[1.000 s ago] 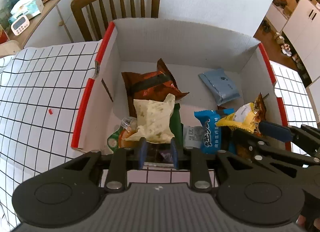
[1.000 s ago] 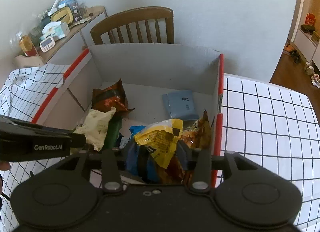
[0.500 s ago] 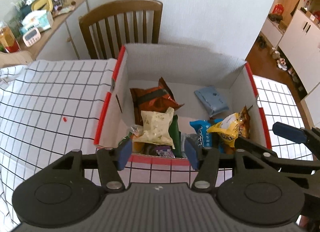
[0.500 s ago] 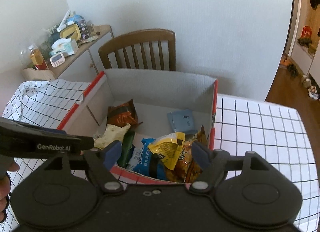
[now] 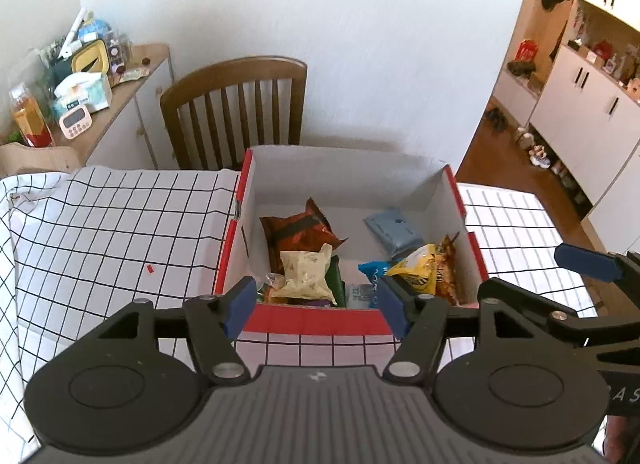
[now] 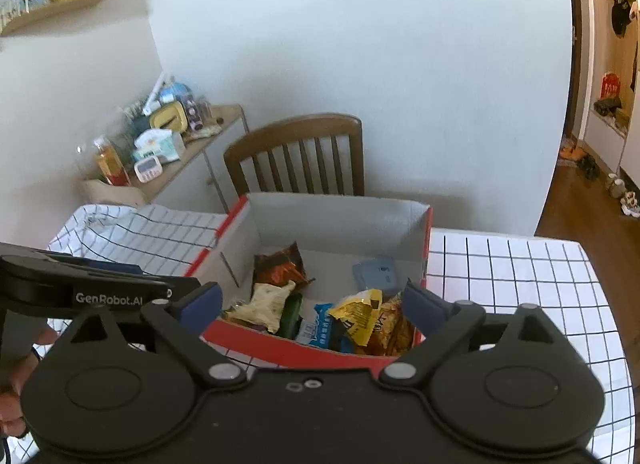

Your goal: Organize snacks

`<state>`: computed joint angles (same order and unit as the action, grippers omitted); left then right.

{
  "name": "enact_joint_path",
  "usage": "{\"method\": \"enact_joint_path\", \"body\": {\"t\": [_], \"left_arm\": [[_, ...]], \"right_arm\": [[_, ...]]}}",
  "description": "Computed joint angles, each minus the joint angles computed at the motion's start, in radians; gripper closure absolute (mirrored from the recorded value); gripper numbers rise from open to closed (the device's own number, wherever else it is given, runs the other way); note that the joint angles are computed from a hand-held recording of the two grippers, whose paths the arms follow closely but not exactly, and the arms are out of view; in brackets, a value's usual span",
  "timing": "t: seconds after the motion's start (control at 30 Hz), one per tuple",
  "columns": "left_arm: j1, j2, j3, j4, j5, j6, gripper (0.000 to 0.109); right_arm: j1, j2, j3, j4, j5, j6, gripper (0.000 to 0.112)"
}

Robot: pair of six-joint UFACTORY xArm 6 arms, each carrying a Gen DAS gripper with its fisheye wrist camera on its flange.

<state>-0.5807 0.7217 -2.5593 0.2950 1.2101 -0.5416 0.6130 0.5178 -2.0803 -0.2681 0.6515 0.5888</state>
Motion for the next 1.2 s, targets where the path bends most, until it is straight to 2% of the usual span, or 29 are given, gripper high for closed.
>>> {"method": "enact_joint_path", "body": {"t": [0.13,0.37,0.43,0.5,0.6,0.77,0.87,1.03,1.2], "left_arm": [[-0.008,-0.15,0.235,0.032,-0.108,-0.04,0.04],[-0.021,-0.338,0.519,0.074,-0.237,-0.103,0.036],[-0.028,-0.378,0.578,0.098,-0.265,-0.121,0.027],[-0.033,-0.422,0.641,0.12,-0.299,-0.145,0.026],[-0.044,-0.466,0.701,0.16,-0.317,-0.179,0.02],[-0.059,-0.528,0.782,0.192,-0.334,-0.212,0.02],[-0.067,-0.558,0.824,0.197,-0.336,-0.235,0.02],[-0.074,-0.587,0.864,0.199,-0.325,-0.263,0.02],[-0.083,-0.622,0.906,0.225,-0.331,-0.291,0.02]], "right_arm": [[0.009,-0.07,0.097,-0.037,-0.055,0.027,0.011],[0.021,-0.172,0.24,-0.093,-0.13,0.094,0.01],[0.026,-0.2,0.278,-0.123,-0.143,0.128,0.01],[0.03,-0.222,0.311,-0.139,-0.161,0.144,0.01],[0.038,-0.254,0.357,-0.199,-0.182,0.191,0.01],[0.055,-0.291,0.409,-0.301,-0.197,0.266,0.01],[0.064,-0.304,0.424,-0.313,-0.187,0.285,0.01],[0.063,-0.341,0.476,-0.333,-0.22,0.351,0.01],[0.072,-0.37,0.509,-0.403,-0.221,0.412,0.01]]}}
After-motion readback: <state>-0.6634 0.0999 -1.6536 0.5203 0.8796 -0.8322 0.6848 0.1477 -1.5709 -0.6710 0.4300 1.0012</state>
